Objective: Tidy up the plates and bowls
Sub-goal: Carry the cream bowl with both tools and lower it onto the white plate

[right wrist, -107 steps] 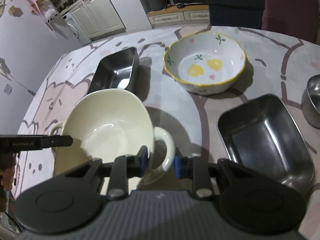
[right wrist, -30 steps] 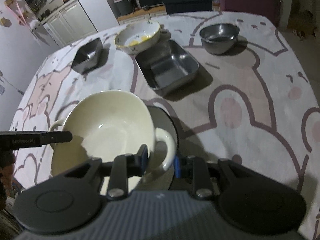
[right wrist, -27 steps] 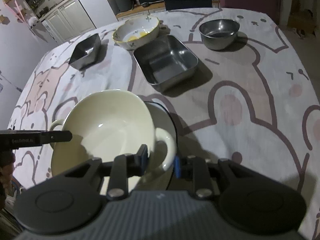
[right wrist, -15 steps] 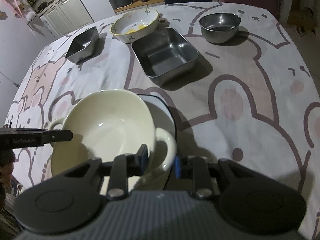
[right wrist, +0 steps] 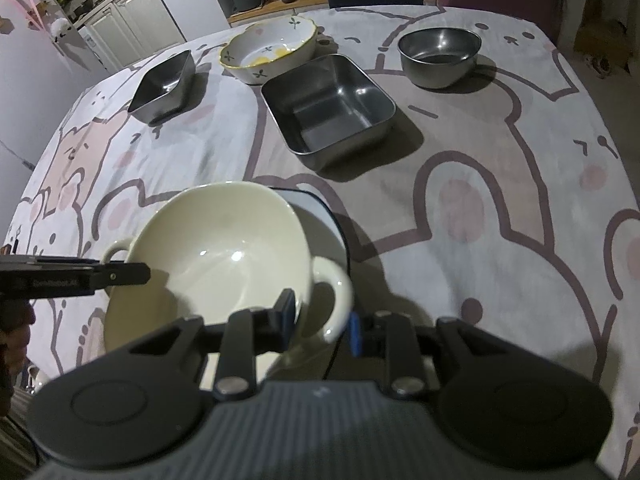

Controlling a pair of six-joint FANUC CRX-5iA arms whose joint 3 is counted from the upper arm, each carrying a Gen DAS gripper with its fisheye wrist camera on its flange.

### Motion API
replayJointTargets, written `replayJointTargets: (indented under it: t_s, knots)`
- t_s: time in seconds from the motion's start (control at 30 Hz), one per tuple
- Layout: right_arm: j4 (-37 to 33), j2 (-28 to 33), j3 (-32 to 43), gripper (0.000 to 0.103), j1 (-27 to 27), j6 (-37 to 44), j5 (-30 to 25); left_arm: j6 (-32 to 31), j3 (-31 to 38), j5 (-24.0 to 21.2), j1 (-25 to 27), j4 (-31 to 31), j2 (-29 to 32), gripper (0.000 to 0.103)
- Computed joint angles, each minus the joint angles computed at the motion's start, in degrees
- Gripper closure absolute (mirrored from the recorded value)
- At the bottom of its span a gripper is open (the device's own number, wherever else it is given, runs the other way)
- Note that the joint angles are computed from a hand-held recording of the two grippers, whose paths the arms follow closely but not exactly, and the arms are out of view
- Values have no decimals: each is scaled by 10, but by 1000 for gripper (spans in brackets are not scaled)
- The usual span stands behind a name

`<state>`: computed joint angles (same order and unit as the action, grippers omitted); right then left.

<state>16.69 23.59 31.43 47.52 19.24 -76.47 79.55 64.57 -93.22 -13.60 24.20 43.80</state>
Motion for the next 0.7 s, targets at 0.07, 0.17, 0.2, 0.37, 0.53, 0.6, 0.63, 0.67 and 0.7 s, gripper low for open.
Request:
replayJointTargets:
  t_s: [0.07,0.17,0.2,0.37,0.53,0.6,0.63,0.67,0.7]
  knots:
    - [1,1,1,71,0,0,-2,2,2,0,0,0,1,75]
    - [2,-1,-1,71,0,2,-1,1,-3,3,-1,-1,-2,75]
    - [3,0,-1,71,0,1,-1,1,-5,4,-1,-1,-2,75]
    - [4,-2,-2,71,1,4,0,0,-2,3,-1,-1,-1,75]
    - [2,-2,-1,71,0,9,-1,-5,-9,6,-1,-2,-4,74]
    - [1,-2,0,71,-1,11,-2,-7,-10,6,-1,-3,-5,74]
    - [0,-1,1,71,-1,12,-3,-9,-11,7,-1,-3,-5,74]
    - [-1,0,2,71,-2,14,-4,-10,-12,7,-1,-3,-6,74]
    - [-2,0,3,71,-2,15,-6,-13,-14,8,-1,-3,-7,74]
